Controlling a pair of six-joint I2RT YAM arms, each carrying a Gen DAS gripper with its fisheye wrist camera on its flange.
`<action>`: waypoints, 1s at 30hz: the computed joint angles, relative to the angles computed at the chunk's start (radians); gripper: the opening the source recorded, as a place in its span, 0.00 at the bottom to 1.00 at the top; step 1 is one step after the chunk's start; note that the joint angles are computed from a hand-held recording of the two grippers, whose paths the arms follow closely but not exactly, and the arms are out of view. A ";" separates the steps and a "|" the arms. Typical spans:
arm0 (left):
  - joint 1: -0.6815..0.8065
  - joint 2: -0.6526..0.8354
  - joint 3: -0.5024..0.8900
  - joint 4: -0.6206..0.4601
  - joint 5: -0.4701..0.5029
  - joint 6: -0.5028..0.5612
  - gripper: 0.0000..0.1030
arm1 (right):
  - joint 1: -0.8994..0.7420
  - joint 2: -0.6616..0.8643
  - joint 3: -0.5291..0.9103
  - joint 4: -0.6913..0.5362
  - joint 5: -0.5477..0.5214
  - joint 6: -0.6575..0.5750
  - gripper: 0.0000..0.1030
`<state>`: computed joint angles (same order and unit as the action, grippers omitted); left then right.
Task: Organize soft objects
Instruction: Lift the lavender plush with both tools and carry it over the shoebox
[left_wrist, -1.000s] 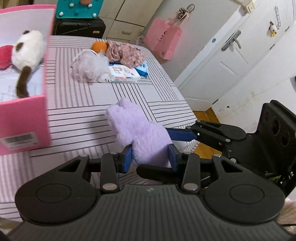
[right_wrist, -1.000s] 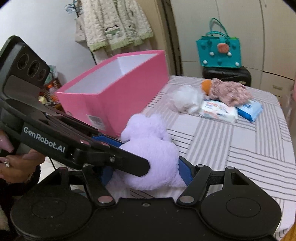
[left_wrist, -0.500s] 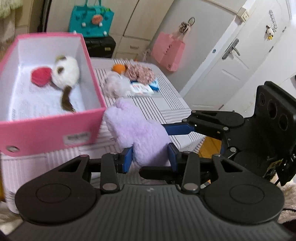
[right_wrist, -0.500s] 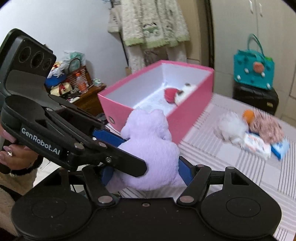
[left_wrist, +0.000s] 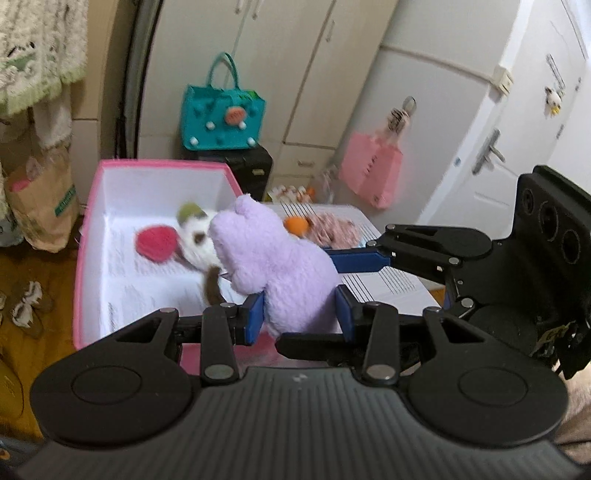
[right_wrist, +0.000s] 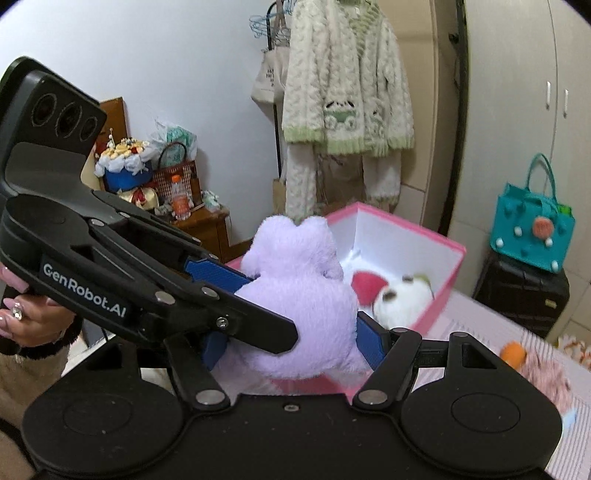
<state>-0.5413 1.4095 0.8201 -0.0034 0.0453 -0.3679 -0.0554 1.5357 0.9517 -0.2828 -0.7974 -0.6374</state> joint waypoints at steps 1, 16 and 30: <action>0.022 0.012 0.016 -0.003 0.011 0.002 0.38 | 0.013 0.025 0.028 0.009 0.001 0.020 0.73; 0.268 0.458 0.421 -0.197 0.209 0.044 0.38 | 0.147 0.517 0.544 -0.152 0.103 0.019 0.73; 0.304 0.635 0.623 -0.380 0.249 0.057 0.38 | 0.201 0.692 0.802 -0.374 0.224 -0.077 0.73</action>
